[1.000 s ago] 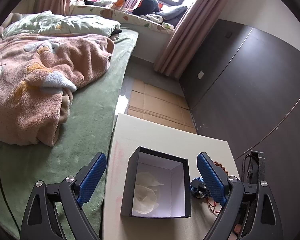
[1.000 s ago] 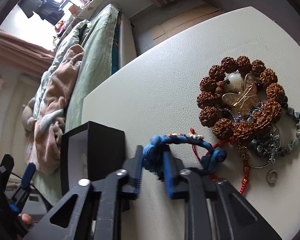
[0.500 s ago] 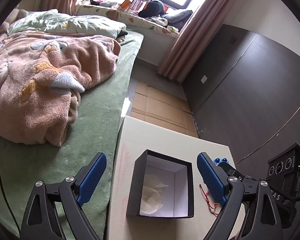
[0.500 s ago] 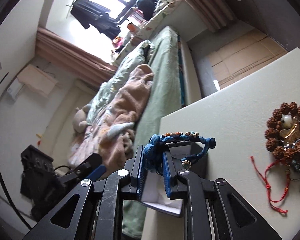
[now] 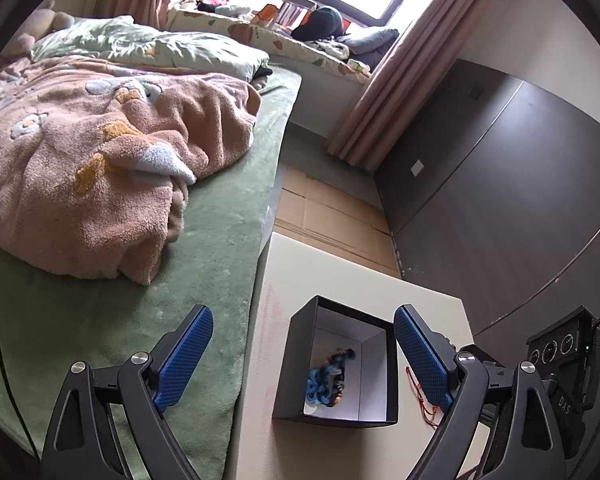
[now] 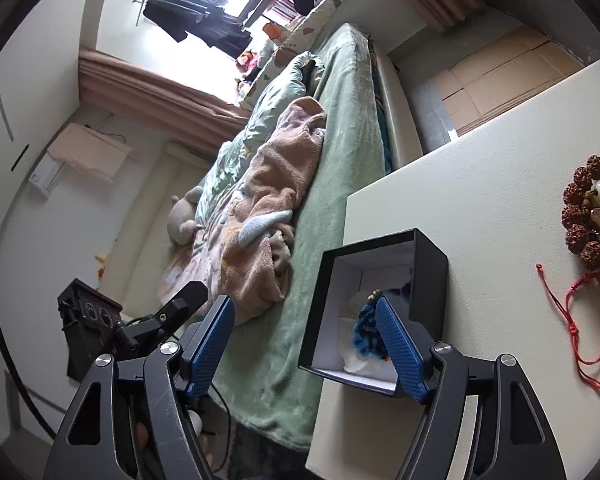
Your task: Organize jewelry
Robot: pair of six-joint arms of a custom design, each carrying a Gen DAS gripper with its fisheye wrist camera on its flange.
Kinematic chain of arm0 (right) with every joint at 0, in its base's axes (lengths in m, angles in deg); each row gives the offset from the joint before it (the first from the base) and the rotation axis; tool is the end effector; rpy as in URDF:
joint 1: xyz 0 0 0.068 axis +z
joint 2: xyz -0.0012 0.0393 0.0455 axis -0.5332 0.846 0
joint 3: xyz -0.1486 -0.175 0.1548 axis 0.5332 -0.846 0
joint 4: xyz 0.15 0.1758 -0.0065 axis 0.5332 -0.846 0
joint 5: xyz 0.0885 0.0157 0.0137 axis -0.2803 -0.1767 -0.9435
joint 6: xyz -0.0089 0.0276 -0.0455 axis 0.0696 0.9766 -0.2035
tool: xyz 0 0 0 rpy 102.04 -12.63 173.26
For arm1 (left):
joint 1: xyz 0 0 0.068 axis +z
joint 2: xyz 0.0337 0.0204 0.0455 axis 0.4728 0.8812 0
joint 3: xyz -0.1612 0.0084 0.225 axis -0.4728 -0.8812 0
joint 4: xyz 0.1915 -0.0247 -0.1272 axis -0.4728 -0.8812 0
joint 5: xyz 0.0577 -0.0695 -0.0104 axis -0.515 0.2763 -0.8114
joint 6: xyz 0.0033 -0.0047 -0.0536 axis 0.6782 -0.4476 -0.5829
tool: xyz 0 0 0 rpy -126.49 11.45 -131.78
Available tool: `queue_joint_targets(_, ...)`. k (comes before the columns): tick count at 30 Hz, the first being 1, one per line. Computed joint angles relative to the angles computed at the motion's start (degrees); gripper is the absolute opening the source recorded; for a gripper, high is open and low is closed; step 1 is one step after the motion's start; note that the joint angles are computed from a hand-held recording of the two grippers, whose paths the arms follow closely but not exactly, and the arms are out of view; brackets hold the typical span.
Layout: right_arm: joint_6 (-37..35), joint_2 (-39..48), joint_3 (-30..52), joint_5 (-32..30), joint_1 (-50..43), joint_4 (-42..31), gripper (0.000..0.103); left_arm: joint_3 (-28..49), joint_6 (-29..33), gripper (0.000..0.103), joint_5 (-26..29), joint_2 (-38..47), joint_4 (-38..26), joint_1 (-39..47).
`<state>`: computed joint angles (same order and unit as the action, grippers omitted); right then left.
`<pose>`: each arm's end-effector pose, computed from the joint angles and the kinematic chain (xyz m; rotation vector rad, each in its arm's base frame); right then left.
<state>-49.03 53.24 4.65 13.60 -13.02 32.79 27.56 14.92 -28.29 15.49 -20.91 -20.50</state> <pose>0.2167 0.0989 0.1532 -0.0277 2.3306 1.2750 0.1549 -0.1545 0.2079 -0.3892 2.2806 -0.4794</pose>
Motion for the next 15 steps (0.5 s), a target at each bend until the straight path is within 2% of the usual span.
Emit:
queue_joint_targets(6,-2.5,-7.3,-2.2,0.1,-4.6,-5.9,0.074,1.3,0.0,0.092,-1.3,1.4,-0.3,-2.5)
queue_joint_targets(15,-11.7,-20.0,-1.2,2.6,-14.3,-26.1,0.074,5.9,0.9,0.092,-3.1,7.6,-0.1,-6.5)
